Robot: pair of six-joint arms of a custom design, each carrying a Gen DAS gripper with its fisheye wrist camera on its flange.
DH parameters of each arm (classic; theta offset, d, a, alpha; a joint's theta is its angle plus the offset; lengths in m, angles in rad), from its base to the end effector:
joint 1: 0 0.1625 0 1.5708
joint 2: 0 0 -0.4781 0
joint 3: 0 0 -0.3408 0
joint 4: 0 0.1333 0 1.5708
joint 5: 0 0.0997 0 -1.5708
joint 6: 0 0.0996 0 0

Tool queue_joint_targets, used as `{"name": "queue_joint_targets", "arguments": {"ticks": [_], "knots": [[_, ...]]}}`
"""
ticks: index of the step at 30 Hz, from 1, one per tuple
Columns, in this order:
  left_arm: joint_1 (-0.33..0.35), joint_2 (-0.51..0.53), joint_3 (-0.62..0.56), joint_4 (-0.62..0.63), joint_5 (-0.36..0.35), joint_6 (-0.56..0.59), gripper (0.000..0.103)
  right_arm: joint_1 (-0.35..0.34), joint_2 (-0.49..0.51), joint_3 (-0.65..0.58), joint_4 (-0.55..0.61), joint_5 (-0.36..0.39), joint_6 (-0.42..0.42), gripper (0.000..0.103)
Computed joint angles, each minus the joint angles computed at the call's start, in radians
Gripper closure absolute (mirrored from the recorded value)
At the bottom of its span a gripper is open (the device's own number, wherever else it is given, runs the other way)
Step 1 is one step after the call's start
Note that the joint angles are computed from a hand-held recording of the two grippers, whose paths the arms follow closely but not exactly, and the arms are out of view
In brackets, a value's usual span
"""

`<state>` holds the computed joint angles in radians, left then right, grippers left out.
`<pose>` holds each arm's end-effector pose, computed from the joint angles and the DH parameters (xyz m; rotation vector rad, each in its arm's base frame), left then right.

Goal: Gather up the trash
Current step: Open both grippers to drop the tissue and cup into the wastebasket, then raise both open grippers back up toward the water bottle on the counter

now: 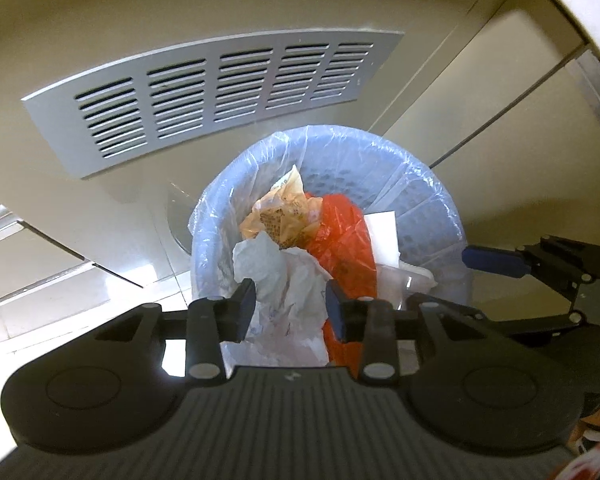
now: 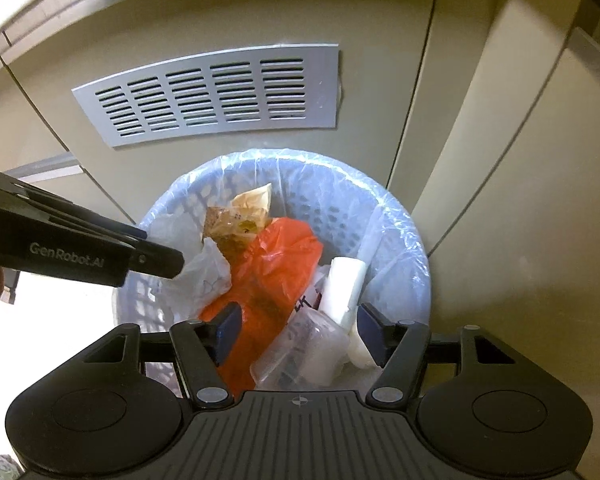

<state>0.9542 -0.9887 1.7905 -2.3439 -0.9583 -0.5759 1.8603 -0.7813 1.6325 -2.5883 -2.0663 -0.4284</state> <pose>-0.1898 -0.5974 0.2326 0.0644 2.5855 -0.4285 0.2756 -0.6242 0.1730 0.8724 -2.4831 0.1726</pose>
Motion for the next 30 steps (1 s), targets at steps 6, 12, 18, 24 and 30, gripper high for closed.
{"name": "queue_joint_targets", "arguments": {"ticks": [6, 12, 18, 24, 30], "knots": [[-0.028, -0.035, 0.010, 0.037, 0.008, -0.046, 0.068, 0.014, -0.027, -0.002, 0.032, -0.008, 0.026, 0.039], [-0.060, -0.057, -0.005, 0.097, 0.023, -0.096, 0.067, 0.033, -0.058, -0.012, 0.081, -0.006, 0.064, 0.039], [-0.097, -0.076, -0.026, 0.165, 0.053, -0.120, 0.059, 0.050, -0.080, -0.032, 0.140, 0.000, 0.086, 0.038], [-0.125, -0.097, -0.035, 0.195, 0.071, -0.125, 0.050, 0.061, -0.090, -0.062, 0.200, 0.003, 0.129, 0.036], [-0.146, -0.110, -0.047, 0.200, 0.085, -0.112, 0.038, 0.075, -0.099, -0.077, 0.211, 0.007, 0.146, 0.033]]}}
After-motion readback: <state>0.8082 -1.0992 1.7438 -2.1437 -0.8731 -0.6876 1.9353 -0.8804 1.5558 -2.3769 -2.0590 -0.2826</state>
